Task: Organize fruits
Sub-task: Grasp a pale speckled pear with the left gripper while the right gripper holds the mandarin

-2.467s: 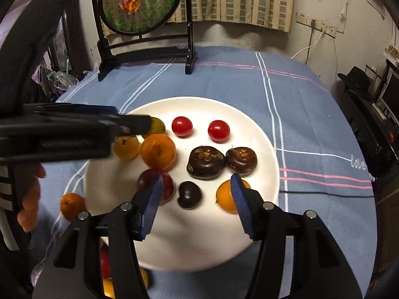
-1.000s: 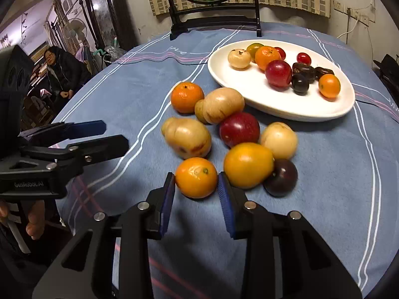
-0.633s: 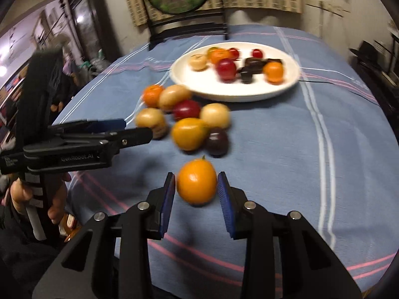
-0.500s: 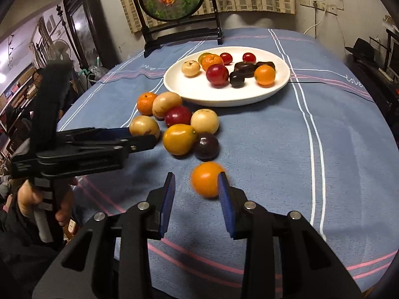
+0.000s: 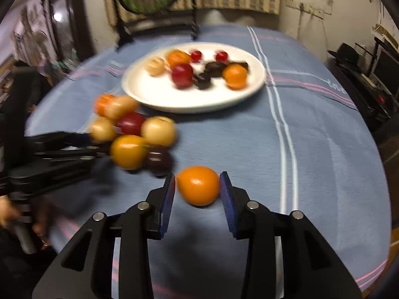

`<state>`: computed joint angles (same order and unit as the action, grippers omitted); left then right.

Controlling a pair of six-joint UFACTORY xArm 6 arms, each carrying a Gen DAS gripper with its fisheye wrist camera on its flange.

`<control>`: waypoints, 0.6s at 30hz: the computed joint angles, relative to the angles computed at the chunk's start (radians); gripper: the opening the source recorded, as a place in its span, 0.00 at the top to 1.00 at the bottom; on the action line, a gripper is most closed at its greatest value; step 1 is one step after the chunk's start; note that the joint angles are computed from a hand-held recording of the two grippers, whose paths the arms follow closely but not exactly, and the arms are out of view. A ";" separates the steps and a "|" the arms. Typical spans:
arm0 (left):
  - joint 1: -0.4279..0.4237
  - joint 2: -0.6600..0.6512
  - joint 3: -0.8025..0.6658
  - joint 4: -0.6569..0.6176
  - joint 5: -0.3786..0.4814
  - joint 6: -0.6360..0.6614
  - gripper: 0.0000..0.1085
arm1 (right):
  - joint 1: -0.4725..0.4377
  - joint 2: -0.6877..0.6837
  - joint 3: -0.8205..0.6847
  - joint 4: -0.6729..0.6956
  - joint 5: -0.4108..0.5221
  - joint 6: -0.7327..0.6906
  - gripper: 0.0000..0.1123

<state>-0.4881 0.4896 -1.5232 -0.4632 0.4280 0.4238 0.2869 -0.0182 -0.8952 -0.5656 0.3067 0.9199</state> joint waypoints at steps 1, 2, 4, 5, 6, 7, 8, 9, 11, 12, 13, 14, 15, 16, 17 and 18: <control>0.001 -0.001 0.001 -0.015 0.002 0.011 0.60 | -0.006 0.004 0.007 0.059 -0.021 -0.060 0.65; 0.003 -0.003 0.003 -0.031 0.005 0.023 0.60 | -0.004 0.002 0.009 0.076 -0.019 -0.083 0.65; 0.010 -0.010 0.005 -0.085 0.024 0.061 0.60 | 0.001 -0.009 0.018 0.060 -0.015 -0.065 0.66; 0.012 -0.014 0.009 -0.101 0.029 0.073 0.60 | 0.001 -0.015 0.026 0.060 -0.020 -0.058 0.66; 0.016 -0.021 0.017 -0.115 0.032 0.083 0.60 | 0.003 -0.023 0.037 0.068 -0.027 -0.055 0.66; 0.020 -0.033 0.030 -0.134 0.034 0.096 0.60 | 0.007 -0.038 0.056 0.092 -0.043 -0.060 0.66; 0.024 -0.044 0.042 -0.149 0.033 0.107 0.60 | 0.013 -0.053 0.071 0.088 -0.053 -0.043 0.66; 0.027 -0.056 0.056 -0.162 0.030 0.115 0.60 | 0.018 -0.062 0.076 0.058 -0.052 -0.009 0.66; 0.033 -0.091 0.092 -0.194 0.019 0.144 0.60 | 0.037 -0.082 0.085 0.005 -0.029 0.039 0.66; 0.036 -0.107 0.108 -0.211 0.017 0.160 0.60 | 0.044 -0.079 0.086 0.032 -0.022 0.021 0.66; 0.037 -0.116 0.116 -0.219 0.016 0.167 0.60 | 0.046 -0.073 0.086 0.056 -0.021 0.005 0.66; 0.037 -0.128 0.127 -0.232 0.014 0.178 0.60 | 0.044 -0.068 0.086 0.041 -0.029 0.021 0.66; 0.038 -0.138 0.135 -0.245 0.013 0.189 0.60 | 0.043 -0.066 0.085 0.036 -0.032 0.028 0.66; 0.037 -0.147 0.143 -0.257 0.012 0.199 0.60 | 0.046 -0.060 0.078 0.058 -0.023 0.002 0.65; 0.037 -0.159 0.152 -0.272 0.013 0.213 0.60 | 0.050 -0.053 0.071 0.098 -0.016 -0.040 0.65; 0.036 -0.175 0.164 -0.290 0.013 0.232 0.60 | 0.053 -0.043 0.065 0.130 -0.017 -0.071 0.65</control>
